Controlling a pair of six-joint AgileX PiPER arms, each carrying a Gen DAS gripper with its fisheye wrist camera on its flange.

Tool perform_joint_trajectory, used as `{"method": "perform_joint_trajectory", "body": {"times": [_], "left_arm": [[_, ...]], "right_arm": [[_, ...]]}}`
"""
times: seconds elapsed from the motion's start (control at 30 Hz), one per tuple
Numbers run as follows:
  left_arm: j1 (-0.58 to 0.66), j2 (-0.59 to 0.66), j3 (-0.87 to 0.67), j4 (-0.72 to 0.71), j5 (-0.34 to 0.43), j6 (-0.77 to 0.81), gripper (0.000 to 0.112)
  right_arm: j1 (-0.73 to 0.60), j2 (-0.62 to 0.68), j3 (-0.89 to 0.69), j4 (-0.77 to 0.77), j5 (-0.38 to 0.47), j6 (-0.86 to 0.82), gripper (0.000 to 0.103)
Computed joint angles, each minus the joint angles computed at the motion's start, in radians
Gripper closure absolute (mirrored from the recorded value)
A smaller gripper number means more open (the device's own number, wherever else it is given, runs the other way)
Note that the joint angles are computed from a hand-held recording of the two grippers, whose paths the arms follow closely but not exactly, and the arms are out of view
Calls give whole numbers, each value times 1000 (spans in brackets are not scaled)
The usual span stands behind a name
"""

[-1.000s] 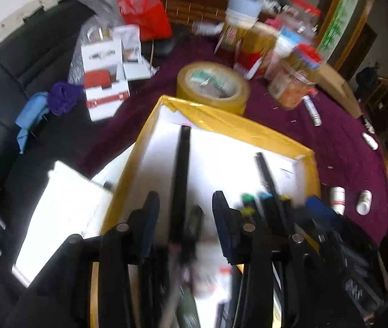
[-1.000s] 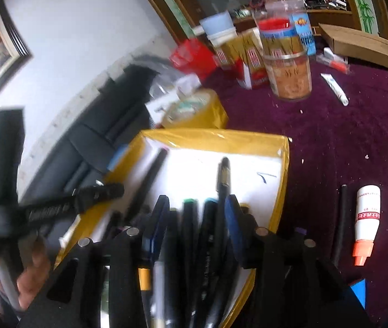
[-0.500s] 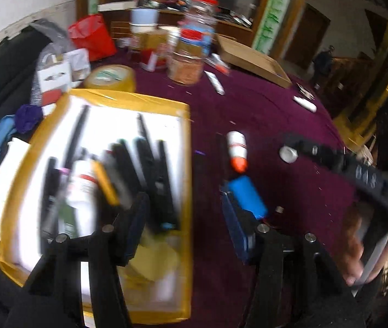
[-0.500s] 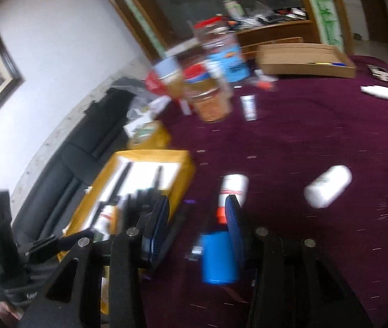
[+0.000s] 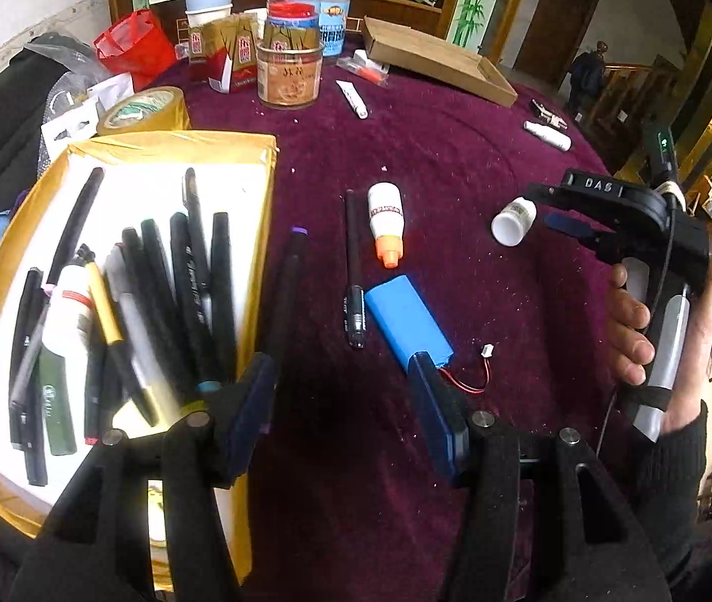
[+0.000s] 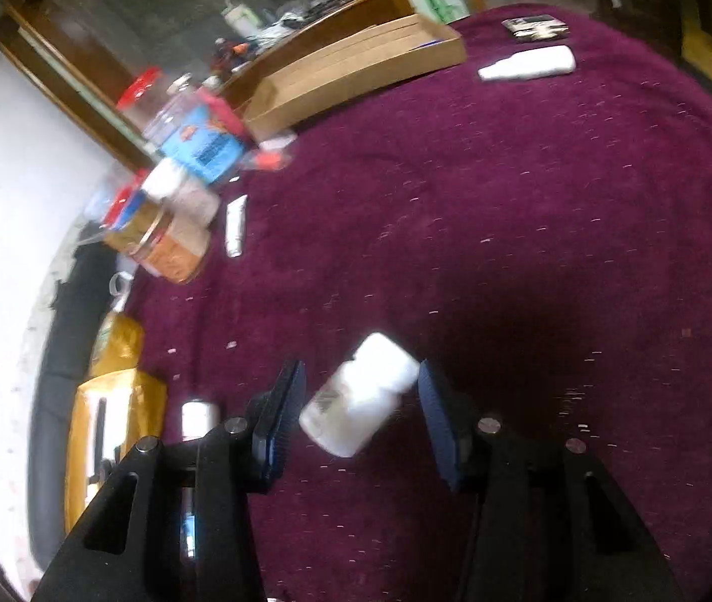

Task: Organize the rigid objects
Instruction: 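Grasp the white pill bottle upright with the right tool, then grasp the blue battery pack with the left tool while the right tool holds the bottle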

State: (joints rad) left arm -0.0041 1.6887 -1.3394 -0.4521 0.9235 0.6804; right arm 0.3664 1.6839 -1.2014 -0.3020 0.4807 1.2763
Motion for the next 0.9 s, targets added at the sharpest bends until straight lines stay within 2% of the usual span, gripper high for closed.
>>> {"method": "perform_joint_trajectory", "body": {"times": [0.07,0.17,0.23,0.3,0.33,0.37,0.4,0.6,0.77,0.9], "left_arm": [[-14,7,0,2,-3,-20,58],[-16,22,-20,-15,29,-29,58],[-24,27,-27,-10,27,-41,58],[-27,37,-33,-17,31,-54,58],[-29,46,-42,-17,38,-61,58],[-36,53,-48,-9,40,-73,58],[-43,62,-55,-1,41,-84,58],[-90,91,-66,2,49,-102,58],[-139,155,-114,14,65,-135,58],[-184,226,-184,70,72,-231,59]], "right_arm": [[-9,17,-6,19,-23,-2,61],[-9,41,8,3,-66,88,61],[-5,74,-16,52,-52,35,61],[17,92,-49,-13,-6,79,62],[29,104,-74,-35,33,83,68],[39,112,-96,-51,79,78,69],[41,112,-99,-49,88,67,70],[8,61,-11,46,-8,-4,70],[15,67,-17,56,-11,-24,70],[14,62,-9,71,-19,-38,70]]}}
